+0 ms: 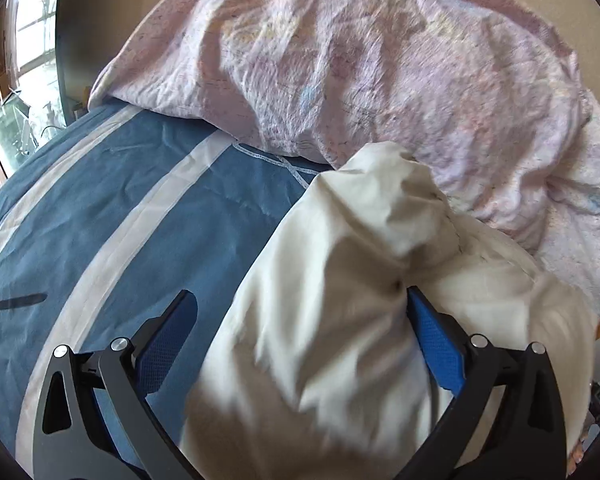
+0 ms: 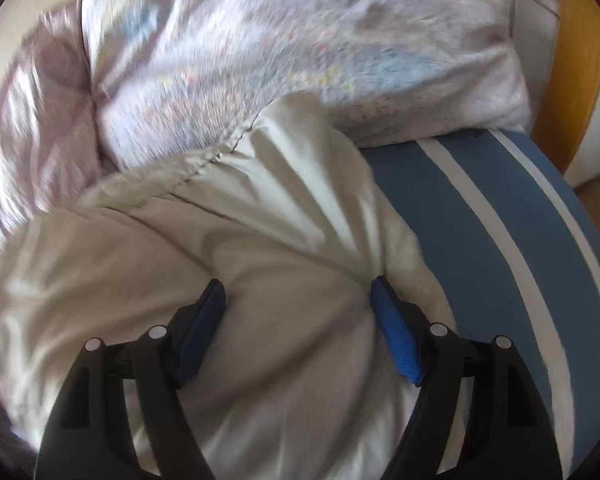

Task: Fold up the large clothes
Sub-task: 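Grasp the folded jacket edge with the left gripper and lift it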

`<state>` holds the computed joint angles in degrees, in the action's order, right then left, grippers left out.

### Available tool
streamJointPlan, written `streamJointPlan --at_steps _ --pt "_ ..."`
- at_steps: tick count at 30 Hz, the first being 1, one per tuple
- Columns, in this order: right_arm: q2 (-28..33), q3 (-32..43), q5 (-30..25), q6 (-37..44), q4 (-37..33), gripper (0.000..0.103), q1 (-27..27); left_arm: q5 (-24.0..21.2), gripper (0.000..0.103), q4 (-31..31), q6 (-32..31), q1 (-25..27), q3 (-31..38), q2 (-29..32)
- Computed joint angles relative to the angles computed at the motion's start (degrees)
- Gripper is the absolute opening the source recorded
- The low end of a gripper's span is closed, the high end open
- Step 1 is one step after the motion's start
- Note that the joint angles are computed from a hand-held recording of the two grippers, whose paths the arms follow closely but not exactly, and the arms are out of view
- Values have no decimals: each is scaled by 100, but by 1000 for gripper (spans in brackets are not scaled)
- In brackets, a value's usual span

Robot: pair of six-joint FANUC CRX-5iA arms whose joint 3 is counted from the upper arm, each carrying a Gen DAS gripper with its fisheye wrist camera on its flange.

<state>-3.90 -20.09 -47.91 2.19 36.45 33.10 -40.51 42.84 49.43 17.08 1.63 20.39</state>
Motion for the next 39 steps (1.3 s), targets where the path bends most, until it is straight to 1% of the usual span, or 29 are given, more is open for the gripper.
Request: streamJointPlan --at_steps 1,3,4,6,8,9,10,11,14,15,17,21,22,24,25,26,27,28,29,31,32,33,34,35,36,37,38,39 --pt "-271 -237 107 -324 85 76 88 -99 102 293 -292 94 -226 -151" --pt "-775 -664 101 -1072 281 78 317 -411 102 733 -668 331 -617 -427" --pt "-970 -826 99 -1367 322 79 413 -591 102 861 -755 430 -730 -506" --pt "-1444 -1255 96 -2232 349 82 616 -988 102 973 -780 683 -981 -677" --pt "-1781 -1615 360 -2882 168 82 678 -1332 102 1101 -722 876 -1193 -774" --pt "-1952 -1838 670 -3229 76 82 650 -1509 102 1150 -634 965 -1279 -782" --pt "-2063 -2011 998 -3411 -3 82 588 -1620 102 1171 -547 1010 -1334 -788" --pt "-2094 -2098 1258 -3456 -76 82 533 -1763 102 1195 -439 1067 -1411 -798" --pt "-2022 -2156 1677 -3557 -110 81 476 -2125 102 1379 -218 1145 -1582 -785" --pt "-1975 -2189 1852 -3673 -11 81 439 -2132 102 1480 -169 1133 -1687 -822" --pt "-1877 -2207 1984 -3942 131 80 397 -2168 100 1574 -37 1123 -1773 -845" --pt "-1815 -2433 2520 -4575 461 78 203 -2277 97 1705 474 1030 -1864 -767" --pt "-1796 -2582 2808 -4989 821 77 73 -2200 97 1810 475 1000 -1937 -802" --pt "-1734 -2826 3263 -5901 1715 77 -238 -2248 95 2024 511 939 -1953 -737" --pt "-1758 -2923 3362 -6197 2041 77 -333 -2231 93 2088 569 912 -1961 -721" --pt "-1735 -2989 3477 -6523 2421 76 -468 -2147 92 2169 591 854 -1961 -703" --pt "-1719 -3049 3584 -6845 2797 76 -602 -2064 90 2213 613 800 -1942 -675" --pt "-1699 -3065 3652 -7025 3014 76 -690 -2002 85 2261 643 753 -1926 -643" --pt "-1684 -3093 3721 -7230 3273 74 -790 -1969 84 2293 665 722 -1920 -619" --pt "-1643 -3088 3738 -7335 3449 71 -861 -1880 77 2463 717 648 -1914 -541" --pt "-1624 -3073 3715 -7326 3469 66 -864 -1831 75 2557 715 636 -1952 -537" --pt "-1606 -3036 3625 -7224 3422 63 -812 -1783 69 2657 752 616 -1976 -519" --pt "-1626 -3027 3554 -7134 3391 55 -776 -1763 61 2712 771 615 -1993 -504" --pt "-1650 -3020 3464 -7083 3442 48 -740 -1765 57 2791 731 616 -2018 -489" --pt "-1674 -3006 3389 -7028 3480 44 -704 -1772 48 2926 634 614 -2061 -482" --pt "-1699 -3014 3357 -7072 3627 37 -708 -1792 38 2959 588 631 -2074 -492" --pt "-1717 -2991 3268 -6981 3620 33 -657 -1840 33 3086 429 643 -2123 -519" --pt "-1721 -2948 3162 -6848 3560 31 -583 -1877 26 3195 273 657 -2172 -568"
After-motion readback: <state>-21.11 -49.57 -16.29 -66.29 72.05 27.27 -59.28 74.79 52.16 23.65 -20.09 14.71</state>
